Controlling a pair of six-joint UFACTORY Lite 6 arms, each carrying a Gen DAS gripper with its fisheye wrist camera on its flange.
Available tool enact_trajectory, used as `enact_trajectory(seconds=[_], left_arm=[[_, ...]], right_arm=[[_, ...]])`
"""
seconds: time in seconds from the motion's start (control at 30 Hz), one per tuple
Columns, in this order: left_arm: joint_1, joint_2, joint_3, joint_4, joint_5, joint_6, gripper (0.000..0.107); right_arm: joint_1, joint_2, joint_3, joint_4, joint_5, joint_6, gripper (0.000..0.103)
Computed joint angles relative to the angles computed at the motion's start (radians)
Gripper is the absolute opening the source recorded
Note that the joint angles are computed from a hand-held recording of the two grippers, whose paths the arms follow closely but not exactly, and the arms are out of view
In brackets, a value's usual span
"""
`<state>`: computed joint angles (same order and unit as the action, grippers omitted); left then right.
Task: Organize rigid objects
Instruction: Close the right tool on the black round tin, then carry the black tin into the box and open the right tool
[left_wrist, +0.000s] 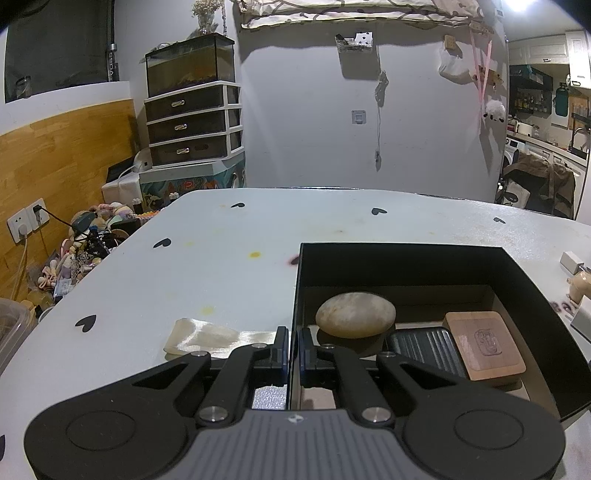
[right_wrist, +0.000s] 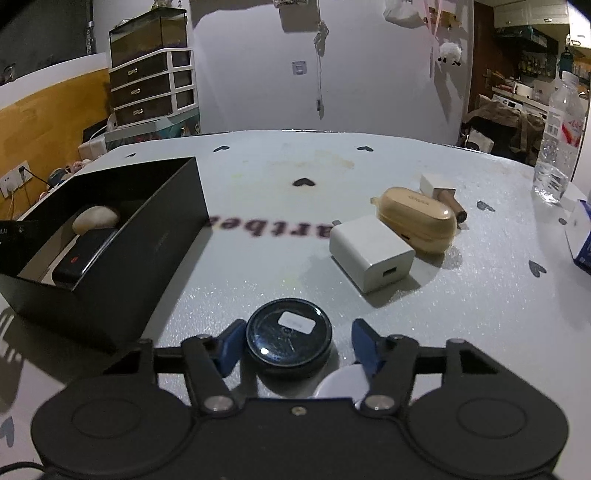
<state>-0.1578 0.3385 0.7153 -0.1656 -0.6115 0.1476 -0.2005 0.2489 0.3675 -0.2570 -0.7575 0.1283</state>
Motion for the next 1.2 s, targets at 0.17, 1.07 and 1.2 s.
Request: enact_trajectory(seconds=[0.17,1.07,1.2], left_arm=[[-0.003,0.002,0.003,-0.006,0.001,0.003,0.005],[-0.004,0.009,0.008,-0.005,-0.001,-0.005,0.005],[-0.007,0.011,0.013,-0.005,0.002,-0.011,0.005]], right_arm=[[0.003,-0.009,-0.004,-0.002,0.002,-0.003,0.05],[0.176,-0.199,0.357,-1.15,0.332,0.951,0.05],[0.237,-0.139,0.423,-1.337,0.382,1.147,0.05]])
